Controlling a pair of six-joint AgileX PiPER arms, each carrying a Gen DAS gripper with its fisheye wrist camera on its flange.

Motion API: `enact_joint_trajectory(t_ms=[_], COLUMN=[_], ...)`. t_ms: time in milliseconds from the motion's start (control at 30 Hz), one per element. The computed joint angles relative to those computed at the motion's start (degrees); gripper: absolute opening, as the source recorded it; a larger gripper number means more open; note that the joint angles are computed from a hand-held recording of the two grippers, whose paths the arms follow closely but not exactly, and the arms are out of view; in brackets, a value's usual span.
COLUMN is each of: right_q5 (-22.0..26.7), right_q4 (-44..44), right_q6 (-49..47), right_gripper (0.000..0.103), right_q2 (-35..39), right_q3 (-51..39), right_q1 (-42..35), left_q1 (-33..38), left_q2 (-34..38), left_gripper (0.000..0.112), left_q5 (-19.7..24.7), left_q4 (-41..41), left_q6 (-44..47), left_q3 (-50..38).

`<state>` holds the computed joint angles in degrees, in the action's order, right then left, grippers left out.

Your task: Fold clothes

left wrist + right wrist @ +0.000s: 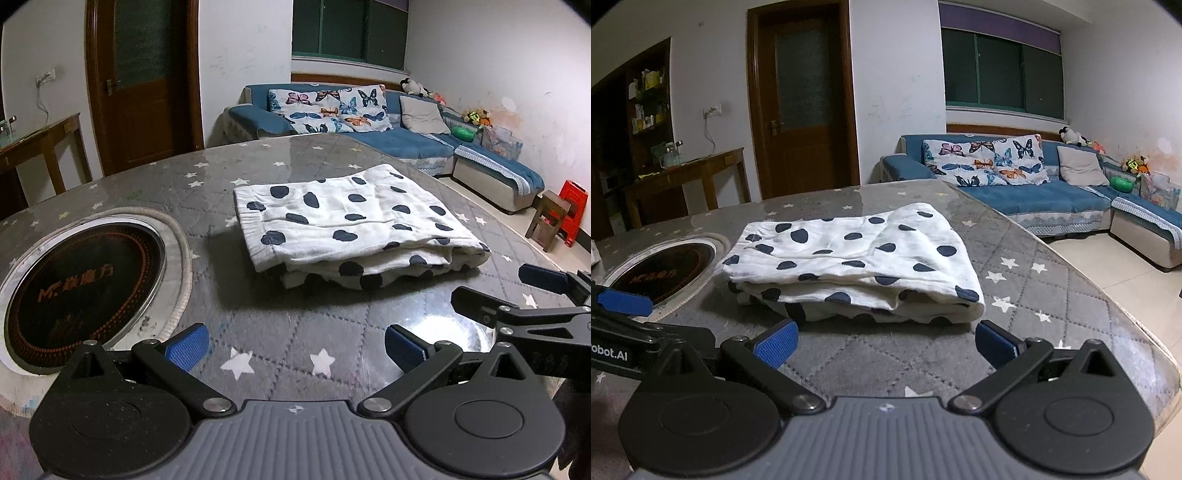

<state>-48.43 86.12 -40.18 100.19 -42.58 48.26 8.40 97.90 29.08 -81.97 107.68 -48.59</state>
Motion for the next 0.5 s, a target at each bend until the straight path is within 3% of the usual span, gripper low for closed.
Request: enact_joint_trajectory(t_ms=[500], right_q5=[-0.1], right_q4=[0.3], right_q6=[0.9], right_gripper=[0.103], right_q2=[0.7], right_q3=[-0.2], right_q1=[0.7], left_q1=[0.4], left_q2=[-1.0], left_gripper=[0.103], left_q5=[0.0], left_q4=[-1.5], left_q6=[2.2], left_q3=[1.8])
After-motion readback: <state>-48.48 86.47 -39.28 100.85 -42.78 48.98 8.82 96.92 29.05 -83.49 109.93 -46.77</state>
